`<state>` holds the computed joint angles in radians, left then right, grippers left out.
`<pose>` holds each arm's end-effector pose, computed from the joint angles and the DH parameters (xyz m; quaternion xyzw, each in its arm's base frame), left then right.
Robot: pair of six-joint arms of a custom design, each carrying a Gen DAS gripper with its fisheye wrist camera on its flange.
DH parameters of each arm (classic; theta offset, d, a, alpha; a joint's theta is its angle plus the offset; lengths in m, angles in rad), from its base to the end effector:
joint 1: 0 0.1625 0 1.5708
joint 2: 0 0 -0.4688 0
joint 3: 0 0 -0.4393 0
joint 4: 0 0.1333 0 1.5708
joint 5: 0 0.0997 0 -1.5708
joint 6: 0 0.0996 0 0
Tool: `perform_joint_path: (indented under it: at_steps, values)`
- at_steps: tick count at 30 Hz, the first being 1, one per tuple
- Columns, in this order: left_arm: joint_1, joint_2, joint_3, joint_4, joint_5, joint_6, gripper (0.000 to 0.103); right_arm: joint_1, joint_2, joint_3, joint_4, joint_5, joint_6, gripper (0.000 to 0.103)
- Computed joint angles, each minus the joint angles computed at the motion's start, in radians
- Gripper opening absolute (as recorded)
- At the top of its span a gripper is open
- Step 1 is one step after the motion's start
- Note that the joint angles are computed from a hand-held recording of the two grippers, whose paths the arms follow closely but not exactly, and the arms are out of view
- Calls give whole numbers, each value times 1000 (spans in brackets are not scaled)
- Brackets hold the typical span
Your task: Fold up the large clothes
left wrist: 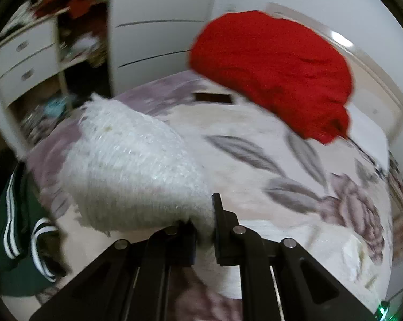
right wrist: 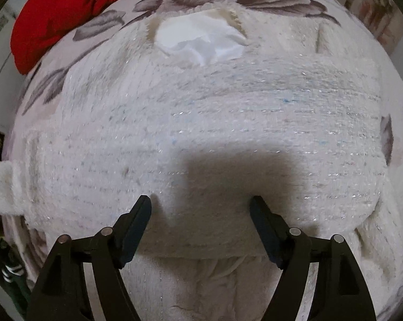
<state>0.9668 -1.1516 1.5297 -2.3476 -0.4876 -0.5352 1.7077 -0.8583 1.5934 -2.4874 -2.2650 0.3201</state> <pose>-0.2206 -0.7093 0.4242 -0.0731 0.8429 -0.4154 0.3340 0.1705 -0.7277 0.1653 -0.1164 -0.9297 0.1597 0.3107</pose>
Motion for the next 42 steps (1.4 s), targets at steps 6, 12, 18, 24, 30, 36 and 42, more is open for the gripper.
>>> perform_joint_path:
  at_steps: [6, 12, 18, 24, 30, 36, 42]
  values:
    - [-57, 115, -58, -52, -171, 119, 7, -39, -103, 71, -24, 72, 29, 78]
    - [-112, 258, -91, 0, -387, 106, 7, -83, -243, 188, -60, 110, 61, 78]
    - [-163, 370, -106, 147, -484, 49, 12, -125, -359, 250, -39, 97, 82, 78]
    - [-207, 357, -63, 191, -471, 138, 70, -172, -474, 307, -27, 131, 67, 78]
    - [-217, 257, 1, 252, -294, 104, 100, -186, -477, 293, -81, 303, 44, 78]
    - [-181, 154, 36, 477, -64, -138, 100, -191, -337, 189, -102, 464, 30, 78]
    - [-150, 104, 37, 628, 8, -292, 100, -184, -196, 64, 15, 499, 11, 7]
